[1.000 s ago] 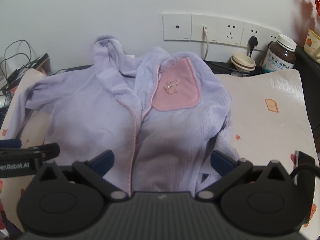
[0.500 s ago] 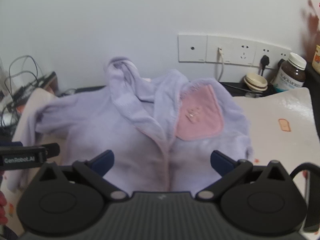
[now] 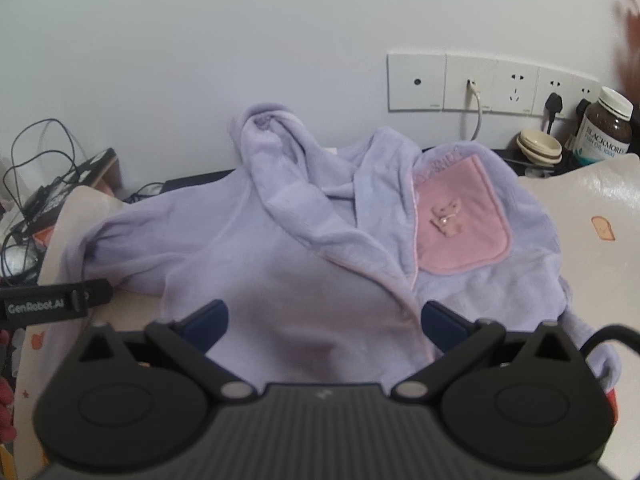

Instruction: Fold clothes

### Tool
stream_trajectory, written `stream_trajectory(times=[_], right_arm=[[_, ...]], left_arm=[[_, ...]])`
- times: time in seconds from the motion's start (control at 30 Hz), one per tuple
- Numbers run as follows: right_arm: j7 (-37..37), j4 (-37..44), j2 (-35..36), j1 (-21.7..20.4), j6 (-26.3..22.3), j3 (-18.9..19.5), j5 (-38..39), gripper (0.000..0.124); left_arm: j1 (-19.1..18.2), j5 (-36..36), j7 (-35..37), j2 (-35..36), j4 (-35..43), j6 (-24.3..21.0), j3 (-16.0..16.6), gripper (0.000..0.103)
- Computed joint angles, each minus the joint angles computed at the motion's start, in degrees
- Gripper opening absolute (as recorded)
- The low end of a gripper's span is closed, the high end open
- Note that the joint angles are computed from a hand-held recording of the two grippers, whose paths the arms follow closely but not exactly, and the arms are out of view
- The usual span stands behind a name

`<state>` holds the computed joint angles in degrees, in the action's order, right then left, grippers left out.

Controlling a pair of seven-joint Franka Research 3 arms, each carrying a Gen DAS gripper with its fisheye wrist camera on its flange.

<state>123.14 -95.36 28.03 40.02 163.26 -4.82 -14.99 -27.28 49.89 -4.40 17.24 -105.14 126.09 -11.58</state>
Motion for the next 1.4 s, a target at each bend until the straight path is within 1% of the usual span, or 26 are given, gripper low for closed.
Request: stream_trajectory(times=[0.17,0.37,0.57,0.8,0.93,1.0,1.2,1.3,1.4], right_arm=[[3.45,1.44,0.91,2.02,-1.54,-2.21,-2.32,0.102],[8.43,2.86,1.83,3.10,-3.01,-3.80,-5.69,0.102],[11.08,3.63,2.28,2.52,-4.06,-3.06,-6.76,0.102],[13.37,1.10,0.27,2.38,-4.14,-3.42,-9.24,0.102],[15.88,-1.63,-1.88,2.61,-4.10,-4.49,-13.16,0.102],[17.05,-2.85,-2.96,2.30,-5.04,-4.47,-14.90,0.102],[20.05,-6.64,-5.76,0.12,-5.26,-3.25,-19.65,0.102],[21.38,-8.40,-6.93,-0.95,-4.50,-2.88,-22.30,0.102],[20.91,-10.04,-7.95,-3.29,-3.45,-1.33,-21.41,0.102]], left_arm=[[0.90,0.06,0.81,0.21,-1.08,3.18,0.29,0.103],[1.43,0.15,2.12,0.80,-1.24,5.62,0.79,0.103],[1.34,-0.06,4.15,2.09,0.08,6.78,1.05,0.103],[0.09,-0.86,5.61,5.02,3.77,8.38,1.45,0.103],[-1.31,-1.42,6.71,7.23,6.73,8.64,1.73,0.103],[-2.06,-1.87,7.38,8.38,8.28,8.55,1.86,0.103],[-4.19,-3.53,8.28,10.67,11.65,7.91,2.36,0.103],[-5.04,-4.22,9.37,11.33,12.95,7.16,2.39,0.103],[-6.26,-4.30,8.67,11.68,14.01,5.56,2.68,0.103]])
